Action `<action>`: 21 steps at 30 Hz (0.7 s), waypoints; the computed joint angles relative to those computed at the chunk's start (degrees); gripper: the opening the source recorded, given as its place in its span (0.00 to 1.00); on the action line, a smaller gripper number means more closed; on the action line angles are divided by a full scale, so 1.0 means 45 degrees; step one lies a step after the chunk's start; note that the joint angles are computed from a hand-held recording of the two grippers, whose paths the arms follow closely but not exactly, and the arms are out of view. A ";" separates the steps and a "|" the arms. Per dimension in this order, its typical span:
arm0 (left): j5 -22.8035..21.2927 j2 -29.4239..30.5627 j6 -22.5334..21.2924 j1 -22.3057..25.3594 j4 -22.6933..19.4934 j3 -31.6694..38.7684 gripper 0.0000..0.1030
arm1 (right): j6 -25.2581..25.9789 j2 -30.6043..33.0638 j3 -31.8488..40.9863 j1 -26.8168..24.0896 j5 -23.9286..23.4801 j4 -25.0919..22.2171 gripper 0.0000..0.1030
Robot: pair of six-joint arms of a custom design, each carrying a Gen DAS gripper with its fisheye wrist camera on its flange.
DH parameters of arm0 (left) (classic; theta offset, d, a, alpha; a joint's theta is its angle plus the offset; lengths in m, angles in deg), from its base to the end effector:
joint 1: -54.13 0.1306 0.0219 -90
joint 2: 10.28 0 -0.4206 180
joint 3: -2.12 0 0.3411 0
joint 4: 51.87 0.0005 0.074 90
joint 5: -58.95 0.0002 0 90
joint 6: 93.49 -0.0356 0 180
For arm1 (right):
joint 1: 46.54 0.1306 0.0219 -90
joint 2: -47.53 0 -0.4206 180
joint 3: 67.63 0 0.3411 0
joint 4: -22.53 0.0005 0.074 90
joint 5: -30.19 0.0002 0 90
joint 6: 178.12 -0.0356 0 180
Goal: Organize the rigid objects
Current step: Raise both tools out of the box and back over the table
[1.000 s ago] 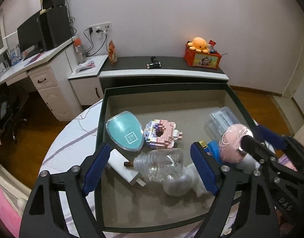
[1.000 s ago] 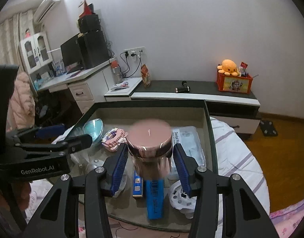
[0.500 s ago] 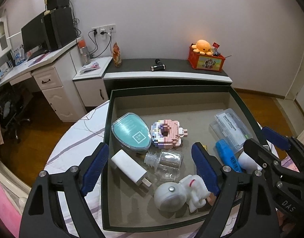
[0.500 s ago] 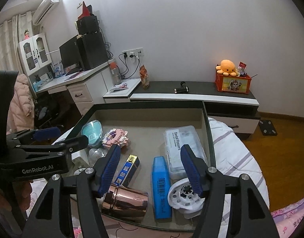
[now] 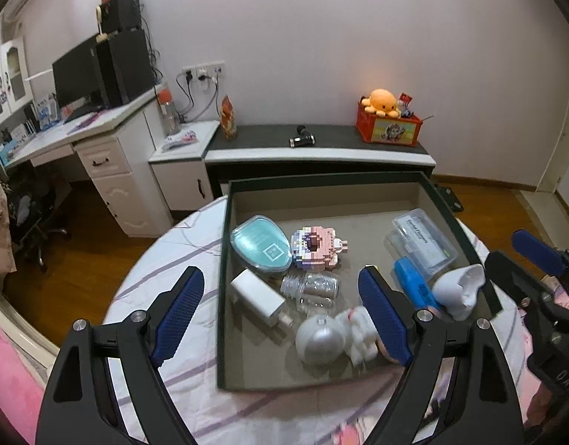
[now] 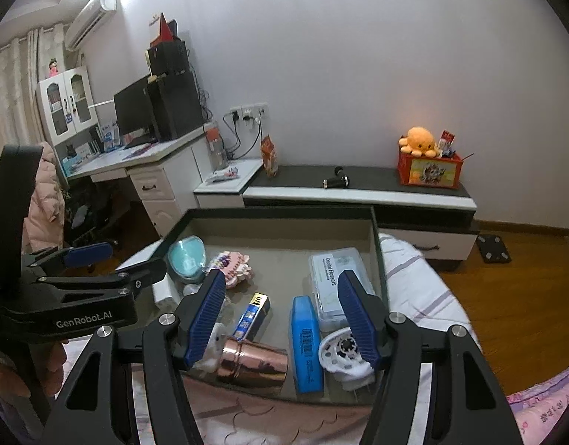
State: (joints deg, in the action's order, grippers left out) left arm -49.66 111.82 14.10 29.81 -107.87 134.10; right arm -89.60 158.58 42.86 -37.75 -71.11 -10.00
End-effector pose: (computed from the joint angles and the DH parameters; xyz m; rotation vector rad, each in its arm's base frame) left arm 0.6022 -0.2603 0.4676 -0.0167 2.3228 0.0207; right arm 0.5971 0.0989 0.4602 -0.2520 2.1376 0.3160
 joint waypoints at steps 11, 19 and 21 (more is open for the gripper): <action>-0.1867 -0.3668 0.0170 -0.1154 0.2411 -0.4585 0.88 | -0.0370 -0.3934 -0.4095 0.0364 0.1106 0.2241 0.76; -0.3303 -0.5520 0.0277 -0.2427 0.3793 -0.6919 0.96 | -0.0420 -0.5998 -0.6034 0.0602 0.1626 0.2815 0.76; -0.3656 -0.5753 0.0329 -0.2667 0.3941 -0.7207 0.98 | -0.0376 -0.6294 -0.6281 0.0656 0.1733 0.2866 0.77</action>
State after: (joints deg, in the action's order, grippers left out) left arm -66.12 85.93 15.58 17.81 -90.14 101.68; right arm -91.29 130.26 14.59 -34.80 -63.31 2.90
